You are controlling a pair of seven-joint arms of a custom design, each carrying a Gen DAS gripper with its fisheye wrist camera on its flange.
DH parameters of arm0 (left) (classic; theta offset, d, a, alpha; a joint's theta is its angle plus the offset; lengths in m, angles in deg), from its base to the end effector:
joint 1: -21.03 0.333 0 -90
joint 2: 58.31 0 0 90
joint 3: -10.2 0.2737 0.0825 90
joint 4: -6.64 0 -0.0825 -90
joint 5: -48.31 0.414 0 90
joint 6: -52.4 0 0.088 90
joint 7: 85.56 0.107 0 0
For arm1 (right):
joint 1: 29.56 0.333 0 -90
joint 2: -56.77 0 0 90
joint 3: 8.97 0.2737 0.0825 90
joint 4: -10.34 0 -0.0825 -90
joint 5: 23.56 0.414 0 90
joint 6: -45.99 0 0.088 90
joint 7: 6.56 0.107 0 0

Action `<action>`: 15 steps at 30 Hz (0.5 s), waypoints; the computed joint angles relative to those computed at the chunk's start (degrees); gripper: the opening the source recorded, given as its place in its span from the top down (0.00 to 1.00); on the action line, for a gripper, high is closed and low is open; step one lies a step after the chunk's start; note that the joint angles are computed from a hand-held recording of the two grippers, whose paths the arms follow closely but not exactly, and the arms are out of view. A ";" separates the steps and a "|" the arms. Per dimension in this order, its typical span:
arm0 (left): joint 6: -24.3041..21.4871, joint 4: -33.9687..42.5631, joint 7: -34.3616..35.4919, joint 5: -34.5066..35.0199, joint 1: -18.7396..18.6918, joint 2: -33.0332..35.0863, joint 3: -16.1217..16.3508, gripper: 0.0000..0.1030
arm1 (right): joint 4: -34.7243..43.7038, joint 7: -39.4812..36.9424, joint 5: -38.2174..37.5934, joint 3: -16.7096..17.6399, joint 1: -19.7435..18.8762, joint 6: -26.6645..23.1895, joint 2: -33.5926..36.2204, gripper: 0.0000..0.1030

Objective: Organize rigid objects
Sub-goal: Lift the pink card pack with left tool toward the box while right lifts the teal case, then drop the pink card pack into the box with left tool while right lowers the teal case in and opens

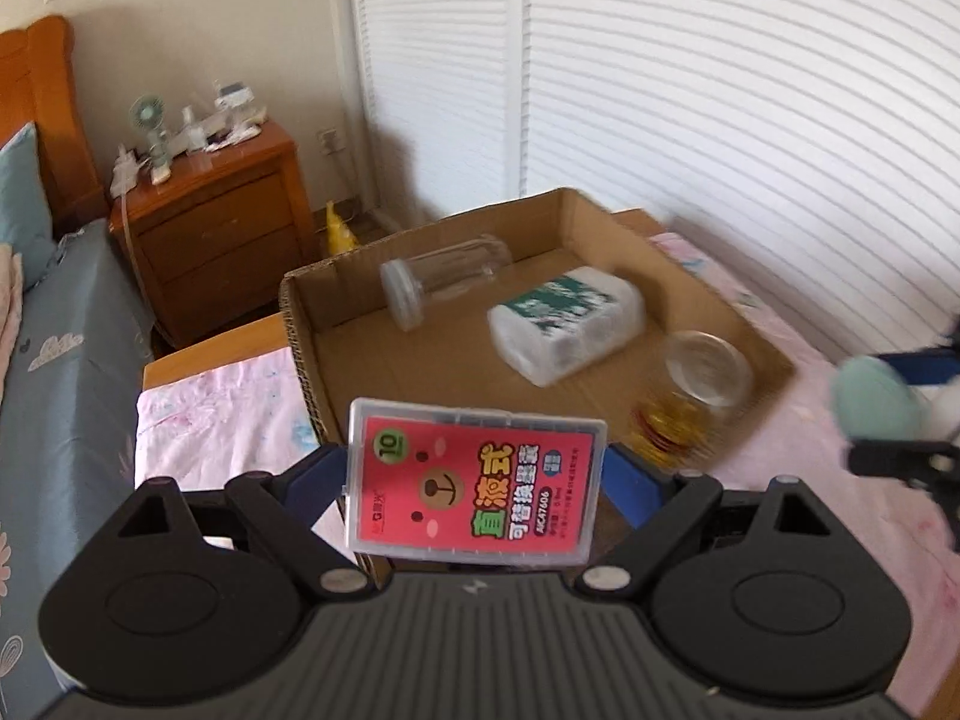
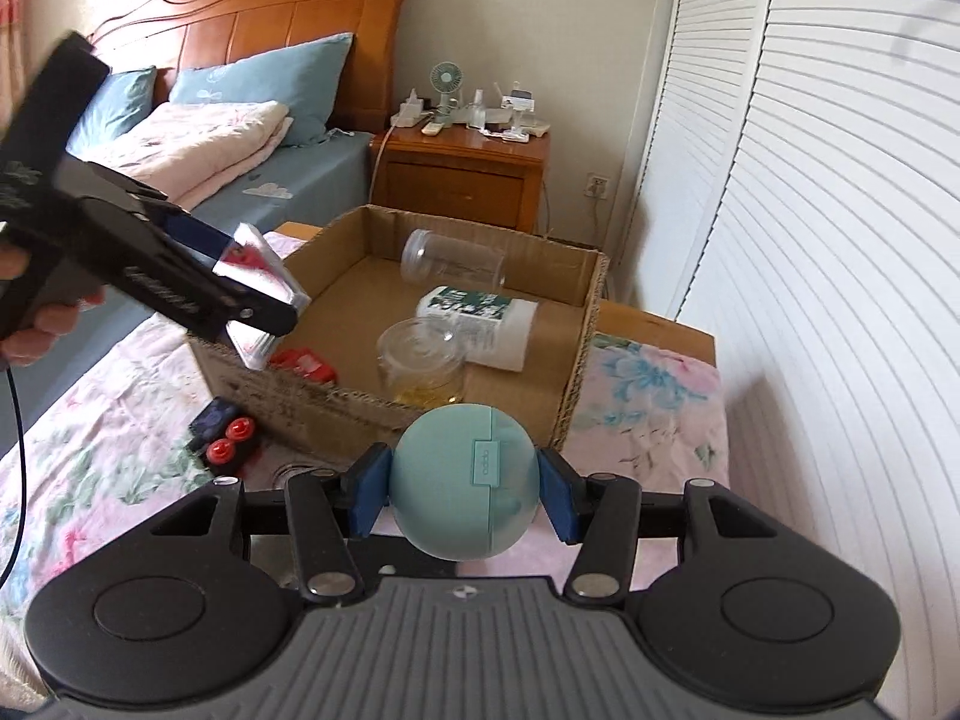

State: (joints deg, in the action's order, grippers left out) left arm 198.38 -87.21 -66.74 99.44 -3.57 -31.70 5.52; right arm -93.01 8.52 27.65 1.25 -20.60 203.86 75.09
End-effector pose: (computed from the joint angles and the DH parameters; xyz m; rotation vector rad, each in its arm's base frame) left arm 0.6246 -0.3545 0.3405 -1.8566 1.6737 -0.6178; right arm 0.6609 0.1870 0.3737 -2.2028 0.7961 -0.4439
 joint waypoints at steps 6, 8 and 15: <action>-3.20 5.40 -4.63 1.52 -0.73 4.36 2.33 0.10 | 3.54 4.92 -4.30 -0.84 0.65 0.41 2.77 0.44; -1.90 3.86 -6.00 1.40 -0.46 3.36 2.20 0.10 | 4.64 5.86 -5.16 -0.65 0.36 0.15 3.58 0.44; -3.97 -2.54 -7.25 2.13 -1.46 -2.01 -0.16 0.07 | 10.41 9.99 -8.47 -0.26 -0.06 -1.61 7.83 0.44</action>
